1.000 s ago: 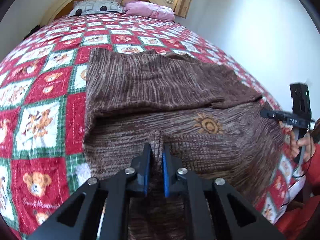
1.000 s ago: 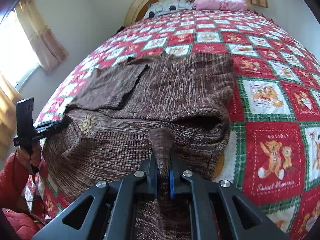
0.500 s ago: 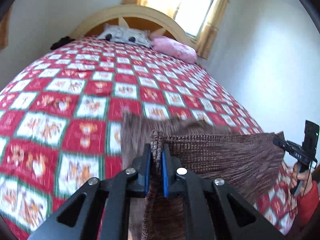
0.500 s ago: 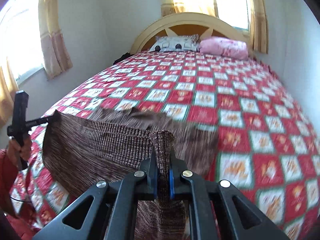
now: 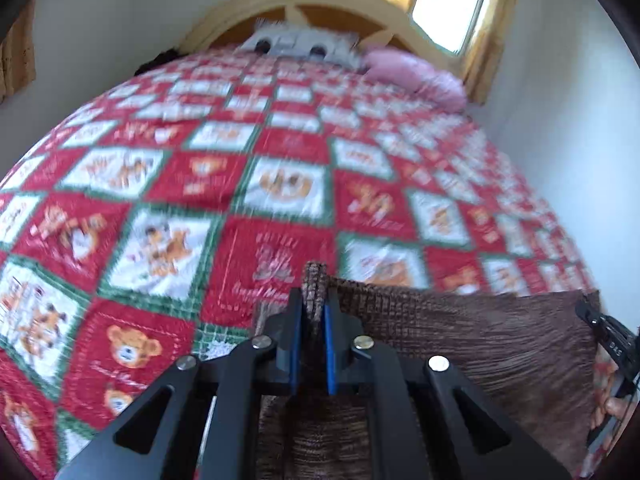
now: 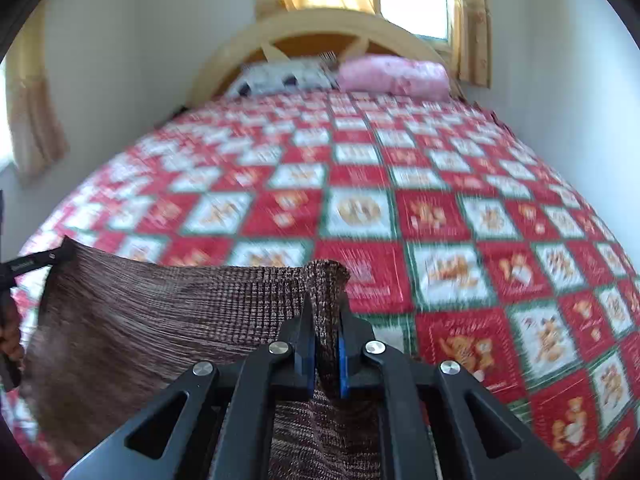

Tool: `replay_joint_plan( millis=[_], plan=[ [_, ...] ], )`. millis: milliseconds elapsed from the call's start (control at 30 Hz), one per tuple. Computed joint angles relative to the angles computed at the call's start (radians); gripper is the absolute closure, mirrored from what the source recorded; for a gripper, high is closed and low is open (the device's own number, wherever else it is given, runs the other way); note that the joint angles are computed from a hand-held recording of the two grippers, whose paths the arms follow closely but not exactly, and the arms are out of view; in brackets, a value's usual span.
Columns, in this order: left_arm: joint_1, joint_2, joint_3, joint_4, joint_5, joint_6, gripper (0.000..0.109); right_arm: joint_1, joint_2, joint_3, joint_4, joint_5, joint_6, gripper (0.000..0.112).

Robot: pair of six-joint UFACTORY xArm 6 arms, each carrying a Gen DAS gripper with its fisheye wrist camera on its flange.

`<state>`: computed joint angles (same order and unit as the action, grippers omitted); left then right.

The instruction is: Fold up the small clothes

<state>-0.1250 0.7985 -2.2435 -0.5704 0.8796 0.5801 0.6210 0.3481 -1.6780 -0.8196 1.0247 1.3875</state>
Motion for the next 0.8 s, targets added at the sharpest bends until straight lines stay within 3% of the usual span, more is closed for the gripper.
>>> replay_joint_plan(
  millis=[267,400,467,500,533,567,600,633,667,700,800],
  plan=[
    [0.001,-0.002,0.035,0.011,-0.016,-0.020,0.091,-0.012,0.043,0.010,0.060,0.019,0.001,0.099],
    [0.005,0.019,-0.006,0.003,0.017,-0.037,0.089,-0.024,0.031,0.025,0.075,0.036,0.037,0.060],
    [0.017,0.033,-0.050,0.015,0.057,-0.064,0.085,-0.057,-0.066,0.159,0.073,-0.108,0.151,0.060],
    [0.025,0.011,-0.032,0.020,0.058,-0.069,0.077,-0.058,-0.118,0.219,0.018,-0.148,0.255,0.060],
    [0.029,-0.030,0.024,0.012,0.024,-0.060,0.072,-0.050,-0.195,0.283,-0.062,-0.145,0.360,0.060],
    [0.035,-0.096,0.119,0.000,-0.036,-0.042,0.059,-0.026,-0.251,0.324,-0.147,-0.101,0.464,0.060],
    [0.038,-0.146,0.189,-0.005,-0.074,-0.028,0.053,0.013,-0.302,0.347,-0.206,-0.016,0.525,0.060],
    [0.043,-0.194,0.255,-0.017,-0.099,-0.003,0.053,0.060,-0.329,0.349,-0.239,0.076,0.545,0.060],
    [0.050,-0.244,0.321,-0.042,-0.101,0.036,0.053,0.094,-0.340,0.341,-0.240,0.125,0.523,0.069],
    [0.054,-0.292,0.386,-0.058,-0.099,0.066,0.053,0.126,-0.343,0.328,-0.212,0.139,0.459,0.088],
    [0.044,-0.434,0.595,-0.102,-0.133,0.161,0.053,0.191,-0.293,0.267,-0.130,0.142,0.315,0.093]
  ],
)
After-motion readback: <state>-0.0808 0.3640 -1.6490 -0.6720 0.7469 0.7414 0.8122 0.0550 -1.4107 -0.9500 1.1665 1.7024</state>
